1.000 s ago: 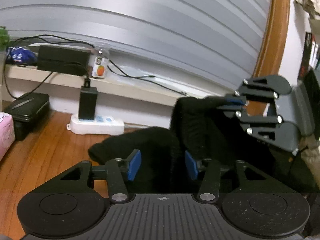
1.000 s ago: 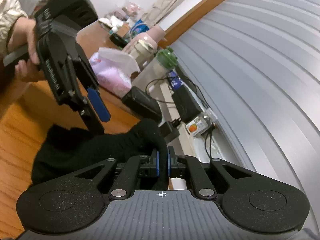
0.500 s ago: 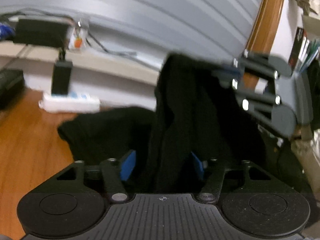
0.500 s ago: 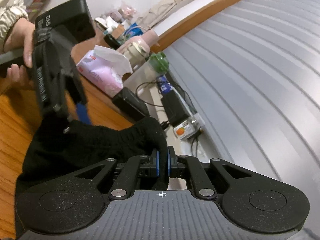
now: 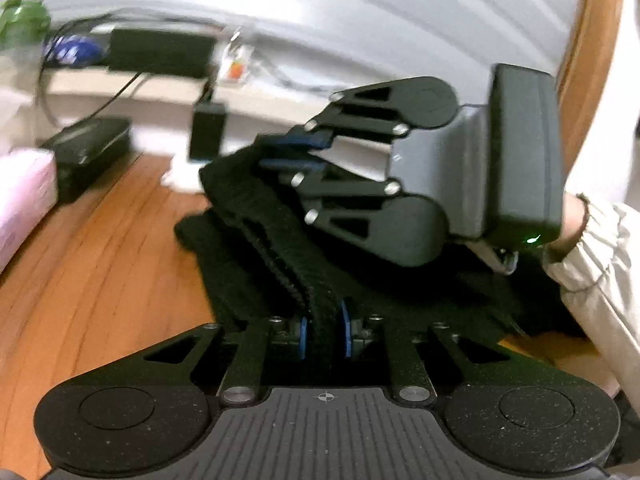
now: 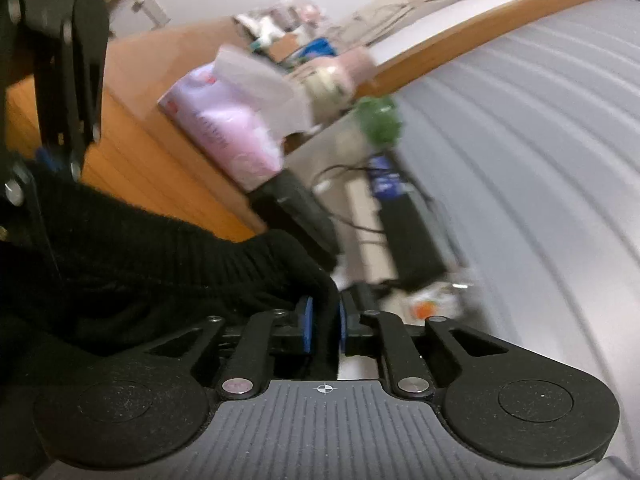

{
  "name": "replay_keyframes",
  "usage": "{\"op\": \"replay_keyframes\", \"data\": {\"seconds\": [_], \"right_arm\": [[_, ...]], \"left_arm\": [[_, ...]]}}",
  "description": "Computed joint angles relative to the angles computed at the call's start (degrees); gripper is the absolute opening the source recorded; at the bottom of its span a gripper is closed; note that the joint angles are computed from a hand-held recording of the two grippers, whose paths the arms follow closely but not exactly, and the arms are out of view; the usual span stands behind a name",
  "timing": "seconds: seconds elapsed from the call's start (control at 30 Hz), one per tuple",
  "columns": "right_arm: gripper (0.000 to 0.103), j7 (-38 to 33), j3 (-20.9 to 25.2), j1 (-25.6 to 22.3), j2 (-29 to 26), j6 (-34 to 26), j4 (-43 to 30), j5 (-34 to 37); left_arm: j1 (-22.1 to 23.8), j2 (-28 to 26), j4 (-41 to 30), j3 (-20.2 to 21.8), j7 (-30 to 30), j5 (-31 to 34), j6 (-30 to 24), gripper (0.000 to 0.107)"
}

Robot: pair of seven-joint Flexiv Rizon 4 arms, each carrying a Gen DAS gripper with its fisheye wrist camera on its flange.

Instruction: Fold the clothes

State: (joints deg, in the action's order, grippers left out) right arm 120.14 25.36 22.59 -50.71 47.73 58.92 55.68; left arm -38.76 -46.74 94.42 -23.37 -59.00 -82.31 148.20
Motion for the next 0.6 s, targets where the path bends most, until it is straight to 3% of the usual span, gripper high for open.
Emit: {"op": "replay_keyframes", "data": {"seconds": [0.13,0.2,0.23,0.27,0.4,0.53,0.6], "right_arm": [[0.019,2.9,-1.0,2.3,-1.1,2.0,0.5,-1.2],[0.040,4.5,-0.5,2.2,-1.3,3.0,0.3,-0.5],[0.057,5.5,-0.3,1.8,-1.3,3.4,0.1,0.1],[0.061,6.5,-0.1,1.4,-1.2,3.8,-0.1,0.6],[0.060,19.3,-2.7,0.3,0.2,-0.6,-1.8,-2.3],[0.059,28.7,-4.6,-2.2,1.9,-4.1,-2.1,-4.6],[0.058,31.8,-5.4,-3.8,2.8,-5.4,-1.7,-5.5]], "left_arm": [[-0.3,-0.1,3.0,0.8,-6.2,0.9,1.3,0.017],[-0.4,-0.1,4.1,1.3,-8.7,1.9,1.8,0.017],[-0.2,0.0,4.8,1.4,-10.0,2.5,1.6,0.021],[-0.4,0.1,4.8,1.5,-10.0,2.0,2.0,0.023],[-1.4,-0.5,1.2,0.8,-3.3,-2.4,7.1,0.035],[-1.9,-2.1,-3.9,-0.7,4.3,-4.3,13.4,0.037],[-2.2,-4.4,-9.4,-1.7,10.9,-5.1,17.3,0.039]]}}
